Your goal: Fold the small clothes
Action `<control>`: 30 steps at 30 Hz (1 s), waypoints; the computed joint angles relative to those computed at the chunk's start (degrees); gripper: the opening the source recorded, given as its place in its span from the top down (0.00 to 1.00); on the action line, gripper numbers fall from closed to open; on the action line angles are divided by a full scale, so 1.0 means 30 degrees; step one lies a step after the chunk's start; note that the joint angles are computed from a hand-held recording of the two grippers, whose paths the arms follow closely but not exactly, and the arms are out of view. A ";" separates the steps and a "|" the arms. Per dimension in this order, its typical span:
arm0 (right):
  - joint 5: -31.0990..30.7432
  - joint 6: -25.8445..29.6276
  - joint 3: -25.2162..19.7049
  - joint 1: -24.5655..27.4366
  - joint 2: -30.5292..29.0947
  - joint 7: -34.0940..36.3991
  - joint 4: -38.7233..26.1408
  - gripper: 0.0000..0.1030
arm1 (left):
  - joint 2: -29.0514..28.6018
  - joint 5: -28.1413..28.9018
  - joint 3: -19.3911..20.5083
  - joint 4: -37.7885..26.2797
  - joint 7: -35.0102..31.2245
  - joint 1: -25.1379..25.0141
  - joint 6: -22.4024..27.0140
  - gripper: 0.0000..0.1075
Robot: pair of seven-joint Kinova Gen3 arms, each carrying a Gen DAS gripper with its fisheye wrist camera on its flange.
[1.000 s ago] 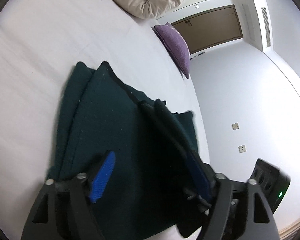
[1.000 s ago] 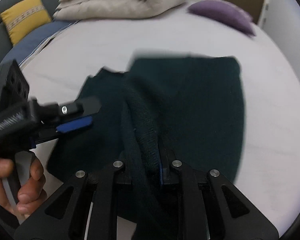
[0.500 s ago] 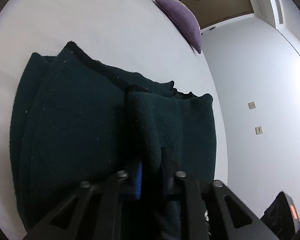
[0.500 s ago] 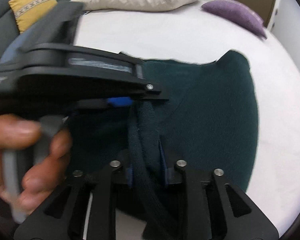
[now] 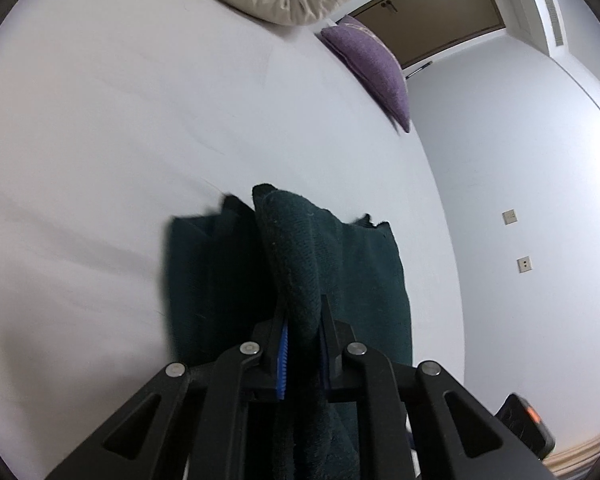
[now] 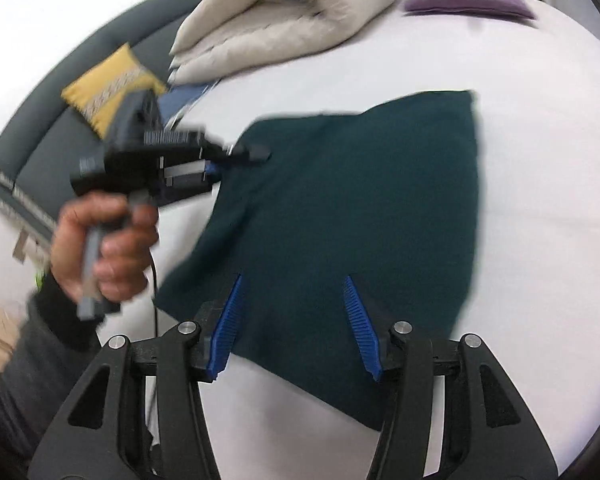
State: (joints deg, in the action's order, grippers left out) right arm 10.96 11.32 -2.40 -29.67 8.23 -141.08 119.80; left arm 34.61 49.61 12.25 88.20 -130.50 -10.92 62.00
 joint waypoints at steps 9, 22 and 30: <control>0.0190 -0.1169 -0.4242 0.2510 0.5154 0.1856 -0.3048 0.54 | 0.1333 -0.0026 -0.0255 -0.0029 0.0178 -0.0713 -0.0391 0.84; 0.2096 -0.7539 -0.5647 0.5663 0.1389 -0.1375 0.2976 0.54 | -0.6268 0.2168 -0.0077 0.6420 -0.6598 0.0353 -0.7313 0.80; 0.5696 -1.3752 -0.7659 1.2734 0.2554 -0.5655 0.7583 0.62 | -0.4601 -0.0078 0.0354 0.7582 -0.5598 0.2088 -1.0354 0.88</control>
State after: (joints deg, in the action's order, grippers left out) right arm 28.05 -29.93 -25.38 8.53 15.89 -158.04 142.55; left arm 20.80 49.37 13.31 110.95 -147.29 -4.66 30.94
